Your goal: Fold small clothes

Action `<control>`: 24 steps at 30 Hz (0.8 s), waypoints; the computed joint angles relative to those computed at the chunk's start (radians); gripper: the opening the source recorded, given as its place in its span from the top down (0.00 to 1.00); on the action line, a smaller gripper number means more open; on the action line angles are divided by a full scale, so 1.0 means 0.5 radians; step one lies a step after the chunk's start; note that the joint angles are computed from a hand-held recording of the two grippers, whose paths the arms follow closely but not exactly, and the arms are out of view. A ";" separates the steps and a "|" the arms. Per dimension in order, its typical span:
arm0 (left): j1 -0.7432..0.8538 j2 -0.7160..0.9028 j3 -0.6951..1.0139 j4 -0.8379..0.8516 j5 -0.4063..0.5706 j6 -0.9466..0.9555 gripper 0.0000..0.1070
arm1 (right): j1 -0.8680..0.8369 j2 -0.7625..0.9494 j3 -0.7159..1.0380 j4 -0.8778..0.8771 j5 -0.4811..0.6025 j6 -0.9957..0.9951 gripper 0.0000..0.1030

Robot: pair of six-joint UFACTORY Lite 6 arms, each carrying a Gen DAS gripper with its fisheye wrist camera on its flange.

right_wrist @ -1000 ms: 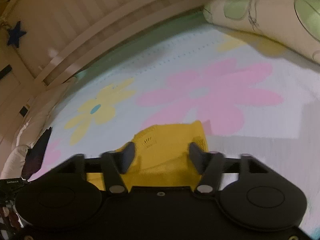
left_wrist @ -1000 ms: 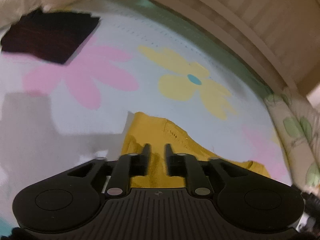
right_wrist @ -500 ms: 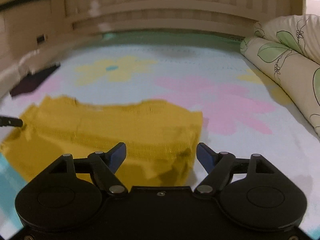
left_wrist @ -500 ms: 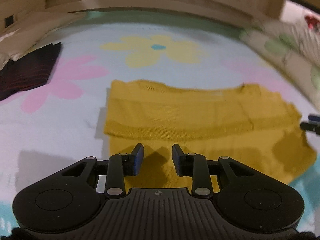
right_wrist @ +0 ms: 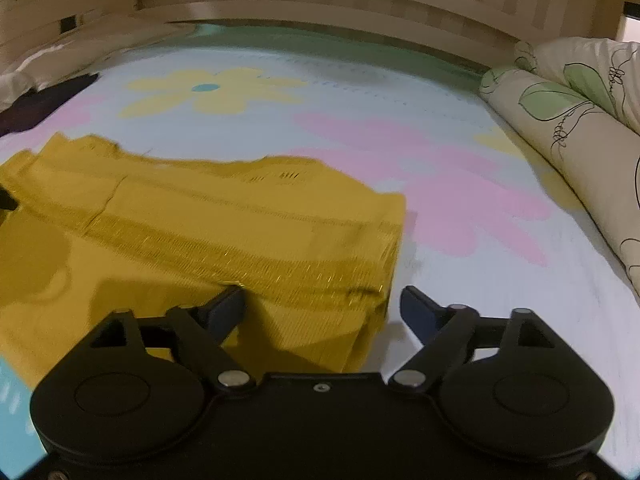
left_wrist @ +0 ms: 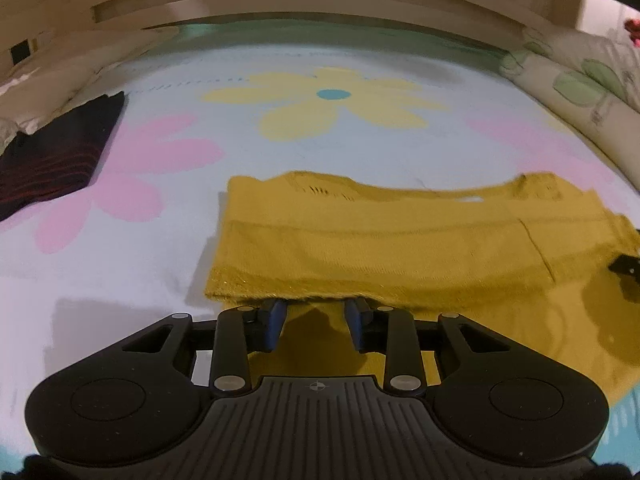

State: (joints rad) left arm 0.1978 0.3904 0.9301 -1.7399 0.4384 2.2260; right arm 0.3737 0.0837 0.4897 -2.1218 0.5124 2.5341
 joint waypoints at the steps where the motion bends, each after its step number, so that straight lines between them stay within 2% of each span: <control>1: -0.014 0.044 0.068 0.051 -0.015 -0.079 0.71 | -0.023 0.032 0.033 -0.029 0.003 0.015 0.14; 4: -0.045 0.158 0.227 0.084 -0.049 -0.165 0.71 | -0.095 0.131 0.126 -0.124 0.032 0.065 0.14; 6: -0.058 0.255 0.360 0.209 -0.065 -0.358 0.71 | -0.155 0.205 0.185 -0.208 0.031 0.141 0.14; 10: -0.077 0.427 0.592 0.359 -0.057 -0.706 0.71 | -0.304 0.325 0.276 -0.472 -0.018 0.455 0.14; 15: -0.119 0.591 0.819 0.492 -0.057 -0.905 0.70 | -0.435 0.402 0.336 -0.784 -0.075 0.760 0.09; 20: -0.169 0.758 1.125 0.917 -0.087 -1.447 0.70 | -0.571 0.452 0.380 -1.113 -0.136 1.124 0.06; 24: -0.210 0.803 1.225 1.154 -0.133 -1.695 0.70 | -0.606 0.436 0.386 -1.068 -0.165 1.167 0.05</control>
